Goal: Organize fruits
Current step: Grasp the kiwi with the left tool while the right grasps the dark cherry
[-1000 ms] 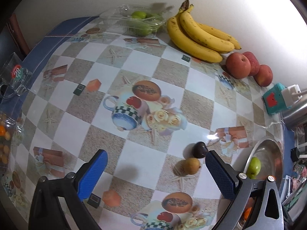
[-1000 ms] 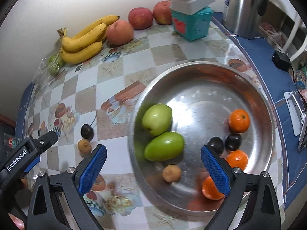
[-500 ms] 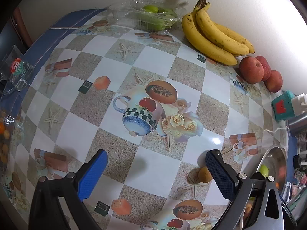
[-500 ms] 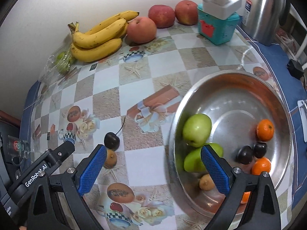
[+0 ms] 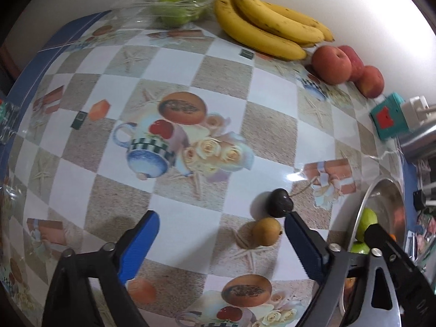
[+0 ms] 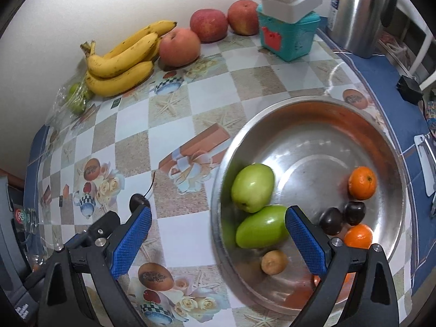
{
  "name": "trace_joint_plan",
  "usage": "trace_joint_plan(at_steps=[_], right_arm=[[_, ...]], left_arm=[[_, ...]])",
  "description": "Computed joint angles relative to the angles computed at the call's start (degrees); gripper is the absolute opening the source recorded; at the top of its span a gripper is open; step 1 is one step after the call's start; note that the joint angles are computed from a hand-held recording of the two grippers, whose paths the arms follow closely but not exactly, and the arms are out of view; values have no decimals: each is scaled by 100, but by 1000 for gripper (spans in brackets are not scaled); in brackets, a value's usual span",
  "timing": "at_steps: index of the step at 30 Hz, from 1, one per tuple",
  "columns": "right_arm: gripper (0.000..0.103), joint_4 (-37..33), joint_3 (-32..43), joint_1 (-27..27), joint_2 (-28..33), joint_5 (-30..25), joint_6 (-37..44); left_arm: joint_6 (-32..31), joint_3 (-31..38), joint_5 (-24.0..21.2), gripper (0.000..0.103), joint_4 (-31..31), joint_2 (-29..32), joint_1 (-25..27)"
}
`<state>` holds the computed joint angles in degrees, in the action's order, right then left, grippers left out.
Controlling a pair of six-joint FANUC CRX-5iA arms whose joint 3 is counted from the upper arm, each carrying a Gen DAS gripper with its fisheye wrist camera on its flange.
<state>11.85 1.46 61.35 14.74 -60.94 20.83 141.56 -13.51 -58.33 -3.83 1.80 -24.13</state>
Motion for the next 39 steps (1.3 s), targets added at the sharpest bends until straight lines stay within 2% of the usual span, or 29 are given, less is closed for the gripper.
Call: trace_joint_plan(at_steps=[7,9,11,26,39], right_arm=[[98,-3,-81,-38,-82,60,-70],[99,-14,-77,-39,-80,63,-55],[98,-15,-73,-34,-77,62,-47],[98,-21,-69,-30,-70,38,-45],[98,-62,-66,-37,-44,70,-32]], left_arm=[[-357,-33,237,80,317,157,-9],[-411,-1,257,69,332,204,-33],[-499,-4,306,62,396,243,-35],[-837,-49,650,28,805,421,-22],[-872,-224,699,28,900,213,87]])
